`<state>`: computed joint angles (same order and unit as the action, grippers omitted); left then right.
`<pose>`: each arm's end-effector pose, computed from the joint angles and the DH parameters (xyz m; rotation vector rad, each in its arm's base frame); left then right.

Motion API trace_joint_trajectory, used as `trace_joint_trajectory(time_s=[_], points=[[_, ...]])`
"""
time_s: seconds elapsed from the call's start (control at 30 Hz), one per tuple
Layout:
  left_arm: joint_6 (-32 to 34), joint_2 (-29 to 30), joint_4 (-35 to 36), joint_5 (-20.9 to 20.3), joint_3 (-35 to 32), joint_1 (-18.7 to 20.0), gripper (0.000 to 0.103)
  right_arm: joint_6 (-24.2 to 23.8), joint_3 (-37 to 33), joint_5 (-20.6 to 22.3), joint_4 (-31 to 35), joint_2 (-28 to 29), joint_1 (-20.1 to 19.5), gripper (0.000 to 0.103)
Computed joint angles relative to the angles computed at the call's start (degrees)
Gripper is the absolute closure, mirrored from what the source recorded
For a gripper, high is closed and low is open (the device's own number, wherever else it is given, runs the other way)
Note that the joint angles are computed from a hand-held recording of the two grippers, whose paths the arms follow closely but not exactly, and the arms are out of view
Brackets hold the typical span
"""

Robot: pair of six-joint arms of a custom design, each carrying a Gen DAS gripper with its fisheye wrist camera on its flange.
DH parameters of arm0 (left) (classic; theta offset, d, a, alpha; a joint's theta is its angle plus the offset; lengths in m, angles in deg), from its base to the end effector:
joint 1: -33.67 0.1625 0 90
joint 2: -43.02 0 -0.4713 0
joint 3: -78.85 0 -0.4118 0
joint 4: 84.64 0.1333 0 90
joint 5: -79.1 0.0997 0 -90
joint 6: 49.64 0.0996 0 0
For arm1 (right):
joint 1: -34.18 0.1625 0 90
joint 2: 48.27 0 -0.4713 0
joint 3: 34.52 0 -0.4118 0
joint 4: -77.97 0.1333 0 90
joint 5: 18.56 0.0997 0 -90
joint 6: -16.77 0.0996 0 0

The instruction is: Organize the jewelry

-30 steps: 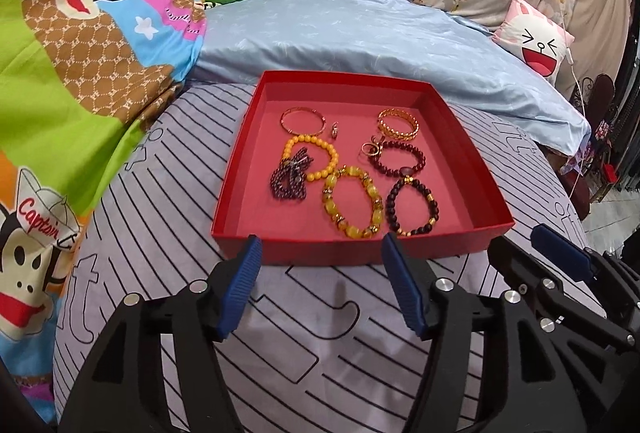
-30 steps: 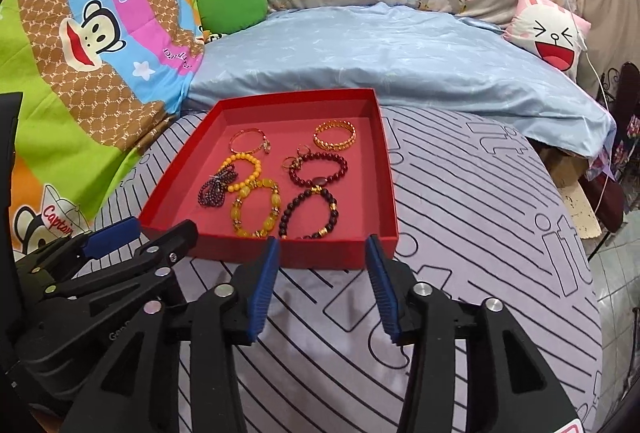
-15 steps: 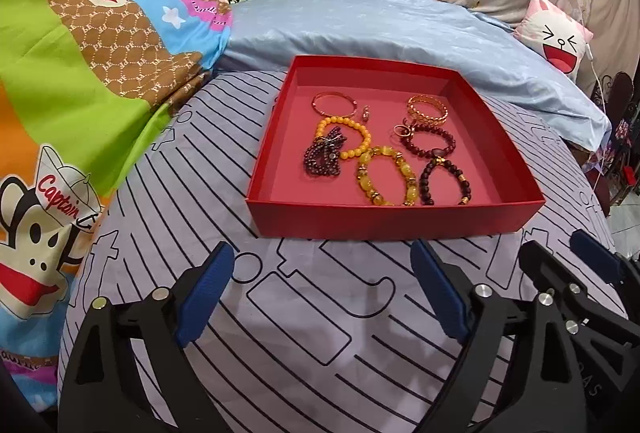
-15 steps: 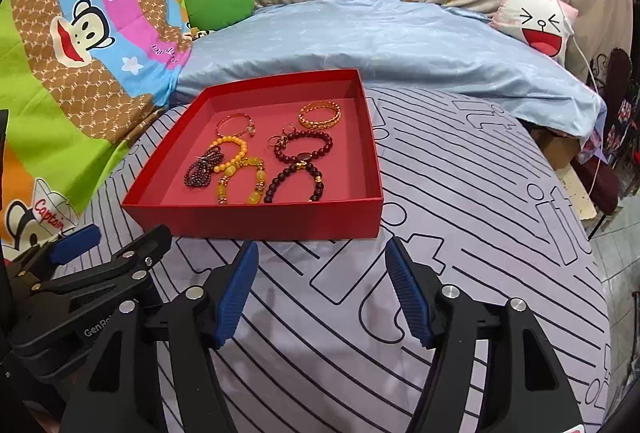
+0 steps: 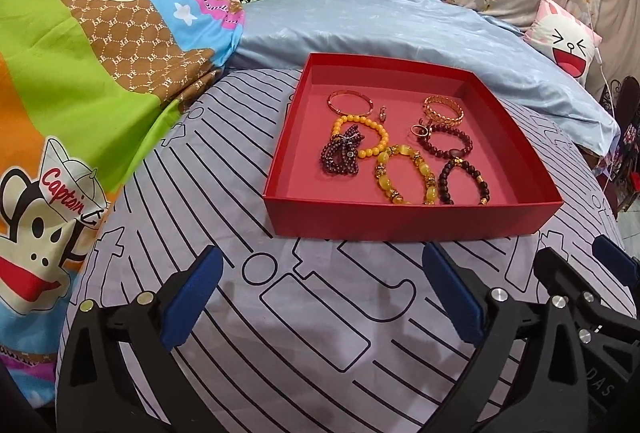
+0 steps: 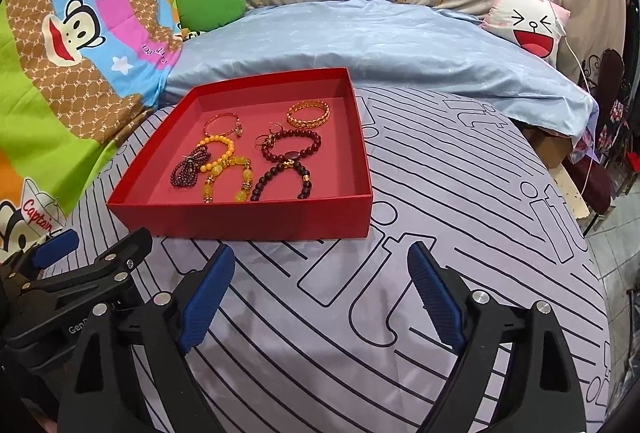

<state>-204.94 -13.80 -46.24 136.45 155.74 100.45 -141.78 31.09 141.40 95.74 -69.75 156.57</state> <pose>-0.0661 -0.6284 0.2920 0.8211 2.3534 -0.6918 0.3883 -0.5380 -0.0287 -0.1584 -2.0297 1.0827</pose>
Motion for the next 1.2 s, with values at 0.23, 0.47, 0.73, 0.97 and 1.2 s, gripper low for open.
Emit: trace_joint_trajectory(time_s=[0.23, 0.47, 0.73, 0.97, 1.2], points=[[0.3, 0.0, -0.1, 0.3, 0.0, 0.1, 0.008, 1.0, 0.0, -0.4, 0.5, 0.0, -0.2, 0.018], [-0.5, 0.4, 0.6, -0.2, -0.6, 0.1, 0.007, 0.6, 1.7, -1.2, -1.6, -1.0, -0.4, 0.007], [-0.4, 0.3, 0.2, -0.9, -0.2, 0.0, 0.007, -2.1, 2.4, -0.7, -4.4, -1.4, -0.2, 0.007], [-0.4, 0.4, 0.1, -1.4, -0.2, 0.0, 0.007, -1.5, 2.2, -1.0, -3.4, -1.1, -0.4, 0.007], [-0.6, 0.7, 0.4, -1.8, -0.5, 0.2, 0.007, -0.4, 1.1, -0.1, -2.0, -0.3, -0.4, 0.007]])
